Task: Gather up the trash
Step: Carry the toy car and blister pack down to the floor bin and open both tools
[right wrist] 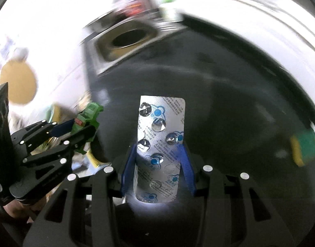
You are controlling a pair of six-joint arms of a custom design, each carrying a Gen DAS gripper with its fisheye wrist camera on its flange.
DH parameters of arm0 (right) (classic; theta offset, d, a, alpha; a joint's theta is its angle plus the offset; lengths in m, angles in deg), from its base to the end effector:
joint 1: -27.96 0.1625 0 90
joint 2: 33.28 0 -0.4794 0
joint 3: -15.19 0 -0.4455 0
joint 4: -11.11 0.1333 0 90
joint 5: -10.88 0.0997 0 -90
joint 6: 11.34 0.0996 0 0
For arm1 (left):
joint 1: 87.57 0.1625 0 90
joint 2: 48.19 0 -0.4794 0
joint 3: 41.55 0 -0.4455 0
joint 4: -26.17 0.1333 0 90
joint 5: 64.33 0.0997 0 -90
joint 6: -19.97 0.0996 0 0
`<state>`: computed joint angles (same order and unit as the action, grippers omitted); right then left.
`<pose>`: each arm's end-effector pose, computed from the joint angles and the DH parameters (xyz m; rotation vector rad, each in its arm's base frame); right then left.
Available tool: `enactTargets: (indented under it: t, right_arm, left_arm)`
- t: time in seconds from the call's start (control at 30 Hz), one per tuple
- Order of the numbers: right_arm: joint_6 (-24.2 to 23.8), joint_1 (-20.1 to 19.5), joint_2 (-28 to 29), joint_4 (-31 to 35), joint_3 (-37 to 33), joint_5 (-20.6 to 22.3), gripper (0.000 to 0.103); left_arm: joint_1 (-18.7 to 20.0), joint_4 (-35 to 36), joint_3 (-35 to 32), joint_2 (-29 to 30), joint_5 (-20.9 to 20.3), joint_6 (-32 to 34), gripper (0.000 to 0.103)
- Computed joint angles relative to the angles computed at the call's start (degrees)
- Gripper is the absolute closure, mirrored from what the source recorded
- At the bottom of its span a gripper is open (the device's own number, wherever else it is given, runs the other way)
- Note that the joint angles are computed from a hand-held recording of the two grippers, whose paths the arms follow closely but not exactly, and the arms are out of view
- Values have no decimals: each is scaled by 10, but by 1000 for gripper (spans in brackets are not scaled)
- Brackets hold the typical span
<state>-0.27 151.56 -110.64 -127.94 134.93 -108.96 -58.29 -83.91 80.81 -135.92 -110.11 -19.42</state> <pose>0.3703 -0.4060 0.2558 0.4815 -2.6297 0.4147 -0.3057 -0.4039 0.2942 0.5674 2.3395 -0.5517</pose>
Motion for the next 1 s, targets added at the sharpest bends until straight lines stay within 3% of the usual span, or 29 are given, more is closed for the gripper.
enactTargets:
  t: [0.17,0.33,0.5,0.77,0.8,0.83,0.87,0.9,1.0]
  right_arm:
    - [-75,13,130,5,-81,81,60]
    - [-129,25,249,34,-168,145,60]
    - [-172,30,339,70,-243,153,60]
    - [-203,25,435,114,-338,140,55]
    - [-205,24,440,121,-344,144,52]
    - [-206,25,446,122,-351,139,42]
    - [-211,26,450,114,-354,134,31]
    - [-213,26,453,112,-357,134,27]
    - [-217,26,453,113,-363,137,27]
  left_arm:
    - [44,128,11,-90,35,-125,73]
    - [95,166,27,-155,56,-188,73]
    - [146,139,45,-184,73,-182,73]
    - [218,24,69,-191,71,-97,73]
    - [224,12,71,-192,66,-85,67]
    - [227,3,71,-192,63,-77,61]
    - [230,-1,73,-193,64,-73,38]
    - [228,2,75,-195,72,-76,24]
    - [226,17,74,-196,83,-73,24]
